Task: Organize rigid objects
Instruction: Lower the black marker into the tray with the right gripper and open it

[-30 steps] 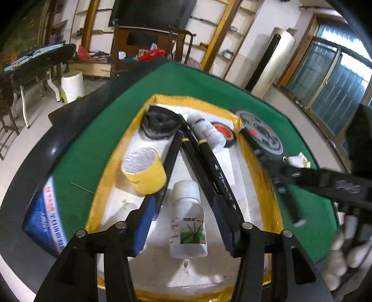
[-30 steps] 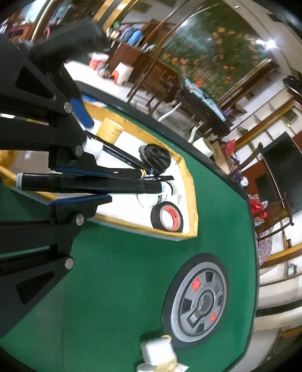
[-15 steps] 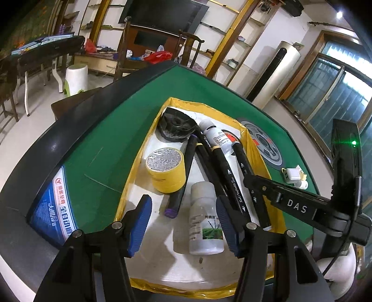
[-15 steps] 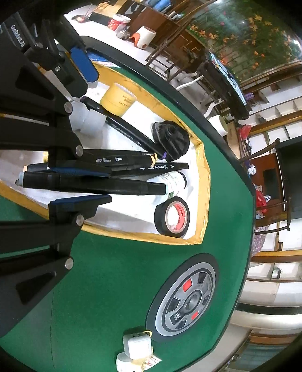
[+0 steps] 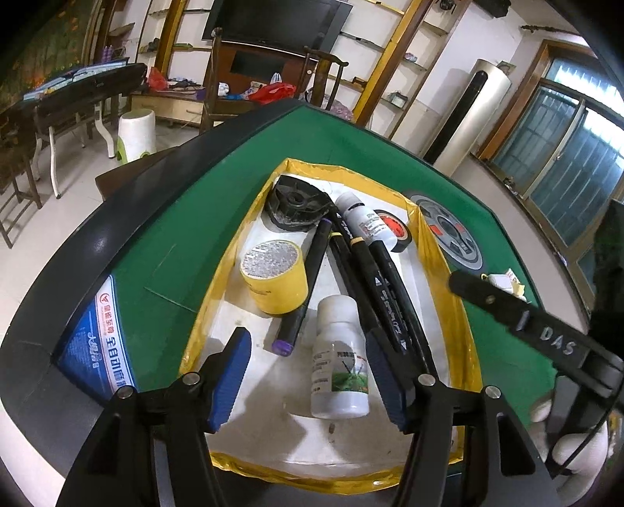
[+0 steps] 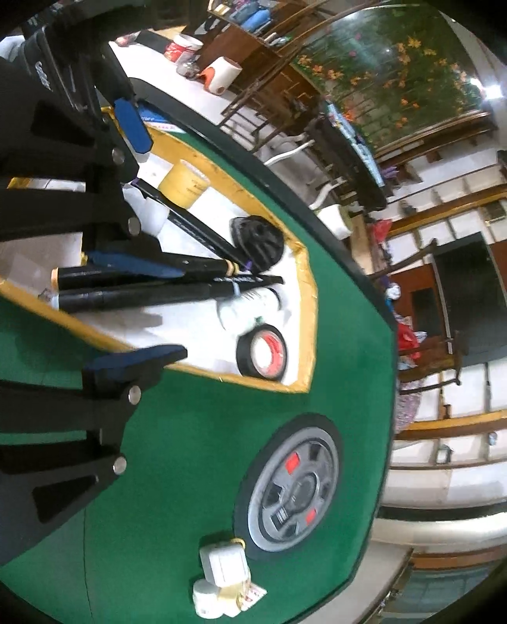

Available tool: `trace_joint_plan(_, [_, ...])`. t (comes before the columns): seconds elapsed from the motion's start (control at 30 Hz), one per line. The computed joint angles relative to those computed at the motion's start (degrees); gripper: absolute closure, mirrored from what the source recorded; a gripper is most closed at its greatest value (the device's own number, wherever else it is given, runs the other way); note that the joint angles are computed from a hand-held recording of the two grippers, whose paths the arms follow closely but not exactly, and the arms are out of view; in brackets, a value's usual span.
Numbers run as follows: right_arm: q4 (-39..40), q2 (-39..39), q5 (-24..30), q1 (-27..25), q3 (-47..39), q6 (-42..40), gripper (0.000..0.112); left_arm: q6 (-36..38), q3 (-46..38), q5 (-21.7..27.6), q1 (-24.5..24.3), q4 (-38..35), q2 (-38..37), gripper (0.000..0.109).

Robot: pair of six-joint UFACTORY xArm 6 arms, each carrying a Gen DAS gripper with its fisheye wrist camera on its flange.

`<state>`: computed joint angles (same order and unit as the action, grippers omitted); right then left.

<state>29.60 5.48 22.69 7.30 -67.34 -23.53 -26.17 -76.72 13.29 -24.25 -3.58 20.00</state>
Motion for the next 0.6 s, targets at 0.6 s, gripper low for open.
trace_joint_plan(0.6, [11.26,15.09,27.21,-2.0,-21.93,-0.75,0.081,-10.06,4.83,-2.76,1.23,9.72,-4.25,0.044])
